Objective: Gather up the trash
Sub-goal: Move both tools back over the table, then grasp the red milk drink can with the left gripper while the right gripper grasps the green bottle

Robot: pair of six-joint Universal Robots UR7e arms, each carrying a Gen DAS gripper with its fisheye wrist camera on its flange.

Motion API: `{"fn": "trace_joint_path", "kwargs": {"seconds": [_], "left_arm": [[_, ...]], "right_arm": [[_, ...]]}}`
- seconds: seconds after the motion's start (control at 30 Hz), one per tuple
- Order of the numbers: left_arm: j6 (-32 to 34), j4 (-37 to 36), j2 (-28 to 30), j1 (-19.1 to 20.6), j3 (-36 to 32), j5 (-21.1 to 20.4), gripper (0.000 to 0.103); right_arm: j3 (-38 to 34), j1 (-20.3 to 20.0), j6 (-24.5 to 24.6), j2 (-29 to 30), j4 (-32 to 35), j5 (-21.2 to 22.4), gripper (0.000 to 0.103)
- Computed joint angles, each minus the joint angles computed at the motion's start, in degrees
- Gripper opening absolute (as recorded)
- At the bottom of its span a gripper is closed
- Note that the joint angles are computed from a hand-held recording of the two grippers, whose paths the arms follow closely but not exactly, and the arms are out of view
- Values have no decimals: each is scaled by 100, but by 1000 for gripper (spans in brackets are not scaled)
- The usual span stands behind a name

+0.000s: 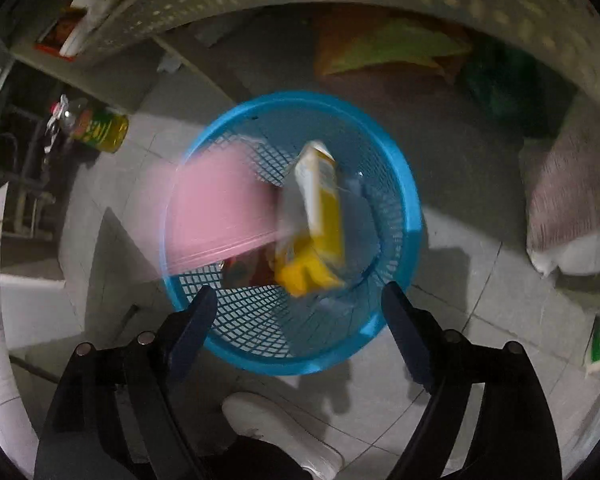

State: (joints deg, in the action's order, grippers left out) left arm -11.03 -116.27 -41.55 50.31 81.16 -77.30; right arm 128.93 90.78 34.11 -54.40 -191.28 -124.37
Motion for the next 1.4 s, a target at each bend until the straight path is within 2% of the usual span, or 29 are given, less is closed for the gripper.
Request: {"fn": "trace_joint_path", "kwargs": {"seconds": [0.27, 0.43, 0.63, 0.73, 0.8, 0.9, 1.03, 1.13, 1.17, 1.23, 1.3, 1.4], "left_arm": [[64, -121, -535, -73, 402, 216, 86], [155, -196, -1163, -238, 796, 159, 86], [285, -134, -2377, -526, 1561, 133, 86], [363, -137, -3226, -587, 2005, 100, 86], [349, -162, -3778, -633, 2269, 300, 86], [99, -199, -4711, -691, 2662, 922, 86], [-512, -13, -5881, -687, 2976, 1791, 86], [-903, 160, -6536, -725, 3105, 2605, 86], [-1005, 166, -6776, -736, 3166, 3019, 86], [-1126, 256, -6953, -626, 3129, 3390, 86], [-1285, 308, -7094, -417, 3090, 3585, 86], [-1236, 173, -7180, -155, 3100, 3910, 86]], "right_arm": [[503, 299, 203, -251, -268, -58, 82], [505, 616, 282, -418, 96, -56, 82], [225, 1438, 69, -635, 666, -185, 82], [-15, 1881, -143, -746, 830, -304, 82], [-190, 2147, -303, -796, 912, -360, 82], [-489, 2454, -531, -763, 1059, -280, 82], [-1010, 2705, -847, -506, 1288, 296, 82], [-1618, 2819, -1080, -64, 1597, 1122, 82], [-1891, 2842, -1141, 153, 1776, 1509, 82], [-2528, 2906, -1256, 655, 2251, 2262, 82], [-3162, 2993, -1342, 1140, 2763, 2758, 82], [-4161, 3192, -1419, 1850, 3665, 3121, 82]]}}
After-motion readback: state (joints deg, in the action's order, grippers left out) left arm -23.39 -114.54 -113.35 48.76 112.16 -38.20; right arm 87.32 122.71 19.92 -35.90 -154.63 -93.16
